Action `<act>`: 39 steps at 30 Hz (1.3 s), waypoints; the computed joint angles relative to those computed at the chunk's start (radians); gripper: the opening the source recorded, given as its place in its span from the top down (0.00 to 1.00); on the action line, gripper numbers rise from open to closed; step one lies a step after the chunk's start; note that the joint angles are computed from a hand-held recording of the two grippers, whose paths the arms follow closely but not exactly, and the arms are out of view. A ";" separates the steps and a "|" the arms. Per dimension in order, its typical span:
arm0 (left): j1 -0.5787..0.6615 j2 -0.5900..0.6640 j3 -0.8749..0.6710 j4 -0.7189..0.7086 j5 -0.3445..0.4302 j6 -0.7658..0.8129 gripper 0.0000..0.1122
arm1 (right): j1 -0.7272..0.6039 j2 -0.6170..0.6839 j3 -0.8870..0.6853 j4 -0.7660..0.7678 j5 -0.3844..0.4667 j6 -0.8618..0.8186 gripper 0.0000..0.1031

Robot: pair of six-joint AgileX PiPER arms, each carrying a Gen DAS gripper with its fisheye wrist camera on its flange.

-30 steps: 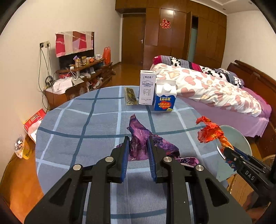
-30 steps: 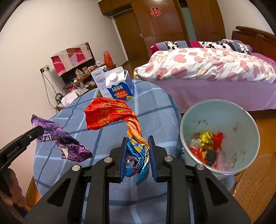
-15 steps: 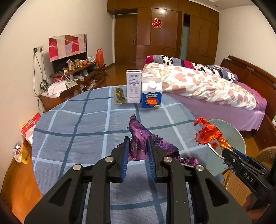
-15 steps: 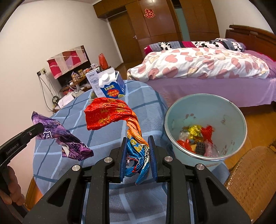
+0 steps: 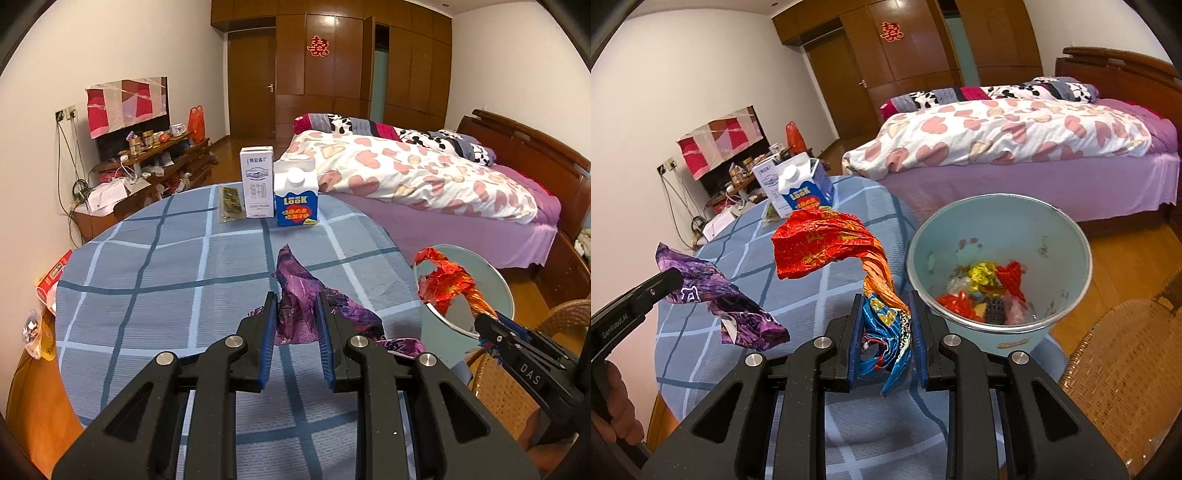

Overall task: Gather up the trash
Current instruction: 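Carry the purple and orange-blue wrappers over the blue bin with both grippers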

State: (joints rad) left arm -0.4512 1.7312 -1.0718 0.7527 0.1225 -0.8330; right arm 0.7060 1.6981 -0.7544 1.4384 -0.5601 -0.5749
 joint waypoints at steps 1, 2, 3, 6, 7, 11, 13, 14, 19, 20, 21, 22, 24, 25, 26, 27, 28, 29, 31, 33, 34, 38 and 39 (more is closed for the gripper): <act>-0.004 0.000 0.000 0.004 -0.002 -0.005 0.82 | -0.003 -0.005 0.009 -0.004 -0.001 0.007 0.77; -0.008 0.001 0.000 0.004 -0.003 -0.005 0.82 | -0.003 -0.009 0.016 -0.003 -0.007 0.013 0.77; -0.012 0.003 0.000 0.005 -0.005 -0.005 0.82 | -0.006 -0.014 0.022 -0.004 -0.009 0.016 0.77; -0.029 0.010 -0.005 -0.015 -0.005 0.017 0.82 | -0.008 -0.022 0.036 0.002 -0.014 0.021 0.77; -0.034 0.012 -0.008 -0.015 -0.003 0.018 0.82 | -0.010 -0.026 0.040 0.001 -0.014 0.021 0.77; -0.064 0.022 -0.027 0.025 0.008 -0.014 0.81 | -0.013 -0.046 0.064 0.003 -0.029 0.033 0.77; -0.079 0.026 -0.035 0.044 0.014 -0.032 0.81 | -0.015 -0.052 0.071 0.004 -0.035 0.038 0.77; -0.087 0.031 -0.042 0.040 0.016 -0.028 0.82 | -0.017 -0.057 0.077 0.003 -0.039 0.041 0.77; -0.110 0.055 -0.076 0.027 0.028 -0.015 0.81 | -0.038 -0.069 0.092 0.000 -0.043 0.050 0.77; -0.115 0.062 -0.086 0.020 0.030 -0.007 0.82 | -0.042 -0.070 0.093 0.001 -0.041 0.050 0.77; -0.119 0.066 -0.092 0.014 0.032 -0.002 0.82 | -0.047 -0.072 0.097 -0.001 -0.041 0.054 0.77; -0.122 0.070 -0.099 -0.004 0.032 0.016 0.81 | -0.050 -0.073 0.100 0.000 -0.043 0.056 0.77; -0.125 0.082 -0.117 -0.050 0.032 0.063 0.81 | -0.056 -0.077 0.107 0.001 -0.046 0.063 0.77; -0.127 0.088 -0.124 -0.051 0.033 0.065 0.82 | -0.059 -0.079 0.110 0.000 -0.047 0.065 0.77; -0.130 0.095 -0.135 -0.064 0.034 0.077 0.82 | -0.063 -0.081 0.113 0.000 -0.049 0.067 0.77; -0.132 0.101 -0.144 -0.084 0.035 0.095 0.82 | -0.062 -0.083 0.115 0.003 -0.052 0.066 0.77; -0.135 0.107 -0.152 -0.097 0.036 0.109 0.81 | -0.063 -0.084 0.117 0.008 -0.057 0.062 0.77; -0.139 0.113 -0.161 -0.096 0.038 0.109 0.81 | -0.066 -0.084 0.119 0.012 -0.060 0.059 0.77; -0.143 0.125 -0.175 -0.105 0.041 0.121 0.81 | -0.075 -0.085 0.124 0.011 -0.062 0.063 0.77; -0.149 0.141 -0.197 -0.133 0.047 0.153 0.82 | -0.091 -0.088 0.133 0.005 -0.060 0.076 0.77; -0.153 0.149 -0.207 -0.144 0.050 0.164 0.82 | -0.098 -0.091 0.137 0.001 -0.057 0.079 0.77; -0.162 0.172 -0.238 -0.188 0.057 0.209 0.81 | -0.126 -0.098 0.151 -0.001 -0.057 0.087 0.77; -0.164 0.178 -0.246 -0.192 0.058 0.214 0.81 | -0.135 -0.099 0.154 0.001 -0.057 0.086 0.77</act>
